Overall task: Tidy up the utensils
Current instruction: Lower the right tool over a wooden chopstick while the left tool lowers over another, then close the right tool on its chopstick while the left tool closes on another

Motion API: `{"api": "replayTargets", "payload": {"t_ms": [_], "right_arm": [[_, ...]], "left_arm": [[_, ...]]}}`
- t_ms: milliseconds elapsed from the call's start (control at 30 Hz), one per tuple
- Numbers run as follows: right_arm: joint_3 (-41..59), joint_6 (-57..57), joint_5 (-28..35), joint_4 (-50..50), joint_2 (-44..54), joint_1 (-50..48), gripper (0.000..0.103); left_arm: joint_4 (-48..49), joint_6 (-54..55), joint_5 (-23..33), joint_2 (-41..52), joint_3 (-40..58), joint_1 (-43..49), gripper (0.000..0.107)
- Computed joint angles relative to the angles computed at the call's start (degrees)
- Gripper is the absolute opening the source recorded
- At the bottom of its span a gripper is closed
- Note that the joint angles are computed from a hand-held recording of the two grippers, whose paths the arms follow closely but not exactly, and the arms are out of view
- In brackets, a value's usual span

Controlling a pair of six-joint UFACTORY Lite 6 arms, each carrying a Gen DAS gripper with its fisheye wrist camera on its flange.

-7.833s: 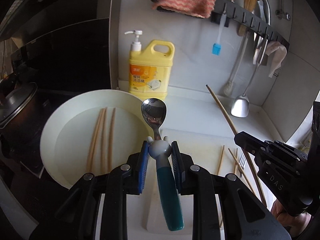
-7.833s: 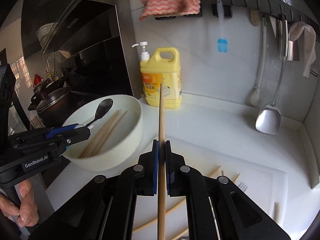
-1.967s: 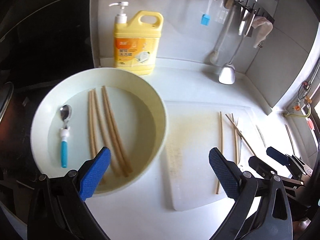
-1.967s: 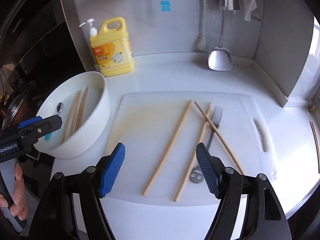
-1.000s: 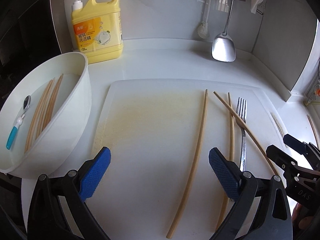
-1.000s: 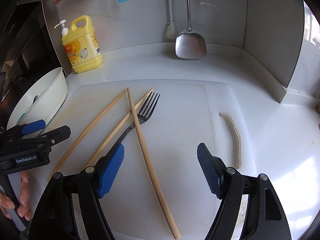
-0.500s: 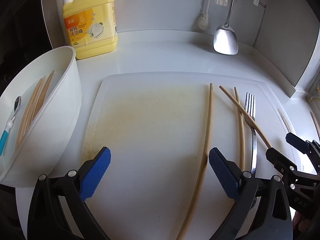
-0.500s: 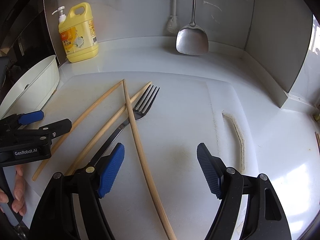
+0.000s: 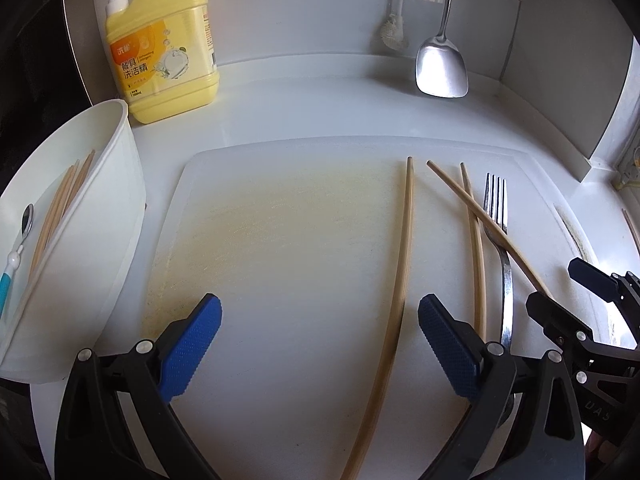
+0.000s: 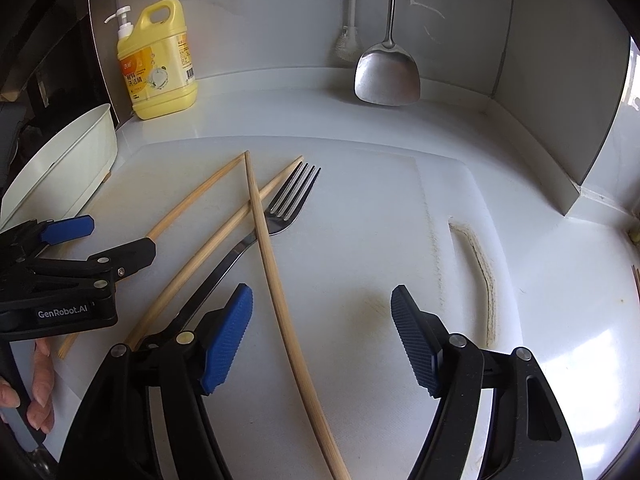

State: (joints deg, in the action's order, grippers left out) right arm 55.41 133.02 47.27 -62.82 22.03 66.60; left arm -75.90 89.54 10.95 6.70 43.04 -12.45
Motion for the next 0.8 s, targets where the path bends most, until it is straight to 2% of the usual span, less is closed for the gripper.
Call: {"api": "replayTargets", "payload": {"t_ms": [100, 200, 333, 400, 467, 533, 567, 667, 733, 800], "right_arm": [[0.5, -0.1, 0.3, -0.5, 0.4, 0.3, 0.058], [1.4, -1.0, 0.5, -1.1, 1.1, 0.5, 0.049], [2.5, -1.9, 0.8, -1.3, 1.9, 0.9, 0.041], [3.1, -2.3, 1.3, -1.3, 2.5, 1.1, 0.039], [3.5, -3.3, 1.3, -1.2, 2.7, 1.2, 0.036], [4.1, -4.2, 1.1, -1.1, 3.0, 1.3, 0.027], [4.7, -5.2, 1.2, -1.1, 3.4, 1.3, 0.024], [7.4, -8.4, 2.4, -0.1, 5.4, 1.7, 0.015], [7.6, -8.1, 2.2, -0.5, 5.6, 1.8, 0.01], [7.6, -8.0, 2.3, -0.6, 5.6, 1.8, 0.007]], "left_arm": [[-4.2, 4.6, -1.0, -0.7, -0.7, -1.5, 0.095], [-6.5, 8.1, -0.6, -2.2, -2.0, -2.1, 0.083], [-3.4, 5.2, 1.6, -3.3, -2.6, -1.7, 0.069], [-6.9, 8.2, 1.3, -4.5, -4.0, -2.2, 0.064], [-12.0, 13.1, 1.0, -6.3, -6.0, -3.1, 0.056], [-14.0, 15.2, 1.1, -7.6, -7.3, -3.6, 0.044], [-15.0, 16.3, 1.2, -8.3, -8.0, -3.9, 0.041], [-14.6, 15.9, 1.5, -9.2, -8.6, -4.1, 0.025], [-13.6, 14.9, 1.2, -9.2, -8.4, -4.3, 0.008], [-12.2, 13.4, 1.1, -9.4, -8.3, -4.2, 0.007]]}}
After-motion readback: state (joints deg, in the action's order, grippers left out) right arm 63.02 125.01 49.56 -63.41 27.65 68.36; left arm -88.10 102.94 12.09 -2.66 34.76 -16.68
